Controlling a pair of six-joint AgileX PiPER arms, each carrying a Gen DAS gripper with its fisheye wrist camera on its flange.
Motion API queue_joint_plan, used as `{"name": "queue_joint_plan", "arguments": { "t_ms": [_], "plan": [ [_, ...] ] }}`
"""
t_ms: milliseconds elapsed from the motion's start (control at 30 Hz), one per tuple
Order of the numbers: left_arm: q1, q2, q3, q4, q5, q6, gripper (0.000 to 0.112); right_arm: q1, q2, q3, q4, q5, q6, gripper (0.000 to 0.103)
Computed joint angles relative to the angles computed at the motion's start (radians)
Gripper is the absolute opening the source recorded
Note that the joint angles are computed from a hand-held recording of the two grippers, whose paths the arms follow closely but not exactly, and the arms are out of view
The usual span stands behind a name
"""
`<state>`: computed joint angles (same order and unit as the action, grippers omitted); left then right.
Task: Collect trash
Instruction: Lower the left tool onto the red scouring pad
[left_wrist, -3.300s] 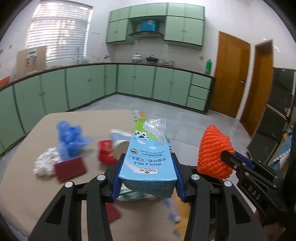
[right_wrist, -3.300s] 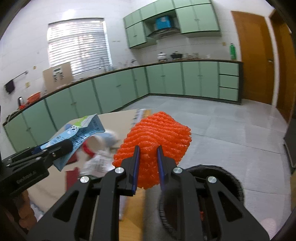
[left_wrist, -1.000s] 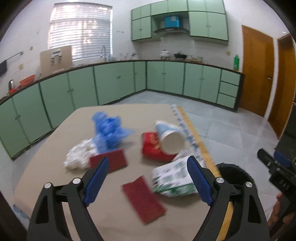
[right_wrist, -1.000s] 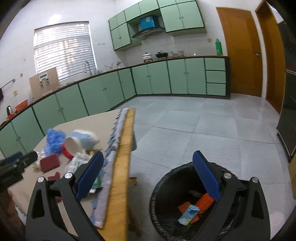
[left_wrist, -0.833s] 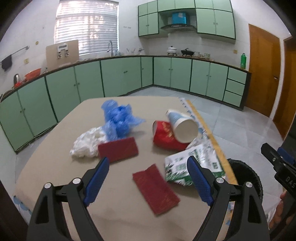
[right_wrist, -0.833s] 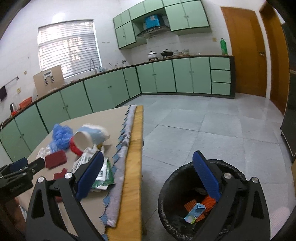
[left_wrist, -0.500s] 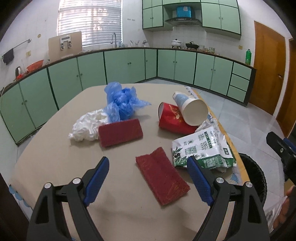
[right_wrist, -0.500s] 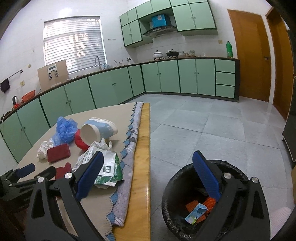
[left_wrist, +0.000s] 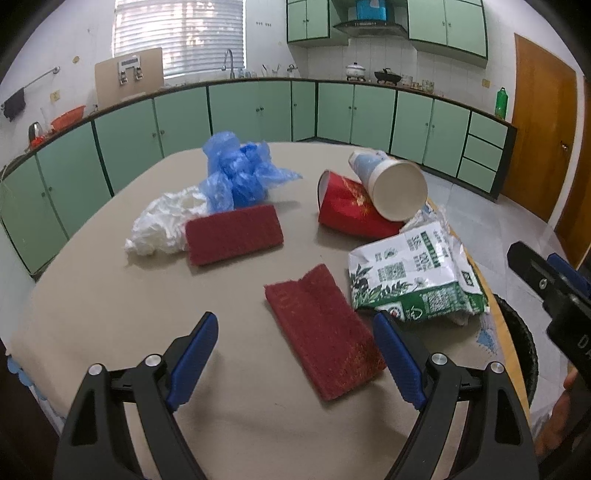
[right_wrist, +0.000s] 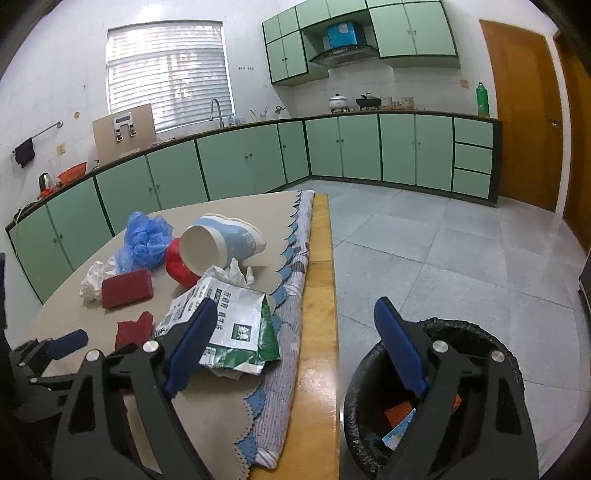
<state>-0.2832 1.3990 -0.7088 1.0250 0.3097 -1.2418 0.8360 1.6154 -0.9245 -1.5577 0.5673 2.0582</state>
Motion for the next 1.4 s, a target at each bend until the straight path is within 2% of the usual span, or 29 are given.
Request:
{"name": "queue_joint_plan", "arguments": {
  "t_ms": [267,433,533,733,1167,1233,1300,1367,1400],
  "plan": [
    [-0.001,0.029,0.007,0.048,-0.022,-0.065,0.084,-0.013,0.004,-0.002,-0.001,-0.022,-0.008,0.083],
    [0.029,0.012,0.017,-0.094,-0.057,0.054,0.084,-0.006,0.007,-0.007,-0.003,-0.024,-0.022,0.083],
    [0.026,0.008,0.018,-0.100,-0.058,0.063,0.084,-0.003,0.009,-0.008,-0.003,-0.025,-0.026,0.083],
    [-0.001,0.021,0.013,0.014,-0.027,-0.056,0.087,-0.003,0.006,-0.005,-0.004,-0.025,-0.025,0.083],
    [-0.012,0.039,0.005,0.020,-0.025,-0.070,0.091,-0.007,0.009,-0.005,0.000,-0.035,-0.030,0.082],
    [0.004,0.048,0.003,-0.007,-0.038,-0.048,0.088,-0.011,0.008,-0.002,0.001,-0.040,-0.031,0.082],
    [0.004,0.046,0.008,0.030,-0.039,-0.080,0.074,-0.014,0.008,-0.001,0.000,-0.045,-0.032,0.082],
    [0.009,0.041,0.010,0.006,-0.056,-0.046,0.067,-0.019,0.007,0.001,-0.004,-0.050,-0.029,0.082],
    [0.011,0.039,0.011,-0.006,-0.061,-0.034,0.059,-0.020,0.007,0.002,-0.005,-0.052,-0.028,0.082]
  ]
}}
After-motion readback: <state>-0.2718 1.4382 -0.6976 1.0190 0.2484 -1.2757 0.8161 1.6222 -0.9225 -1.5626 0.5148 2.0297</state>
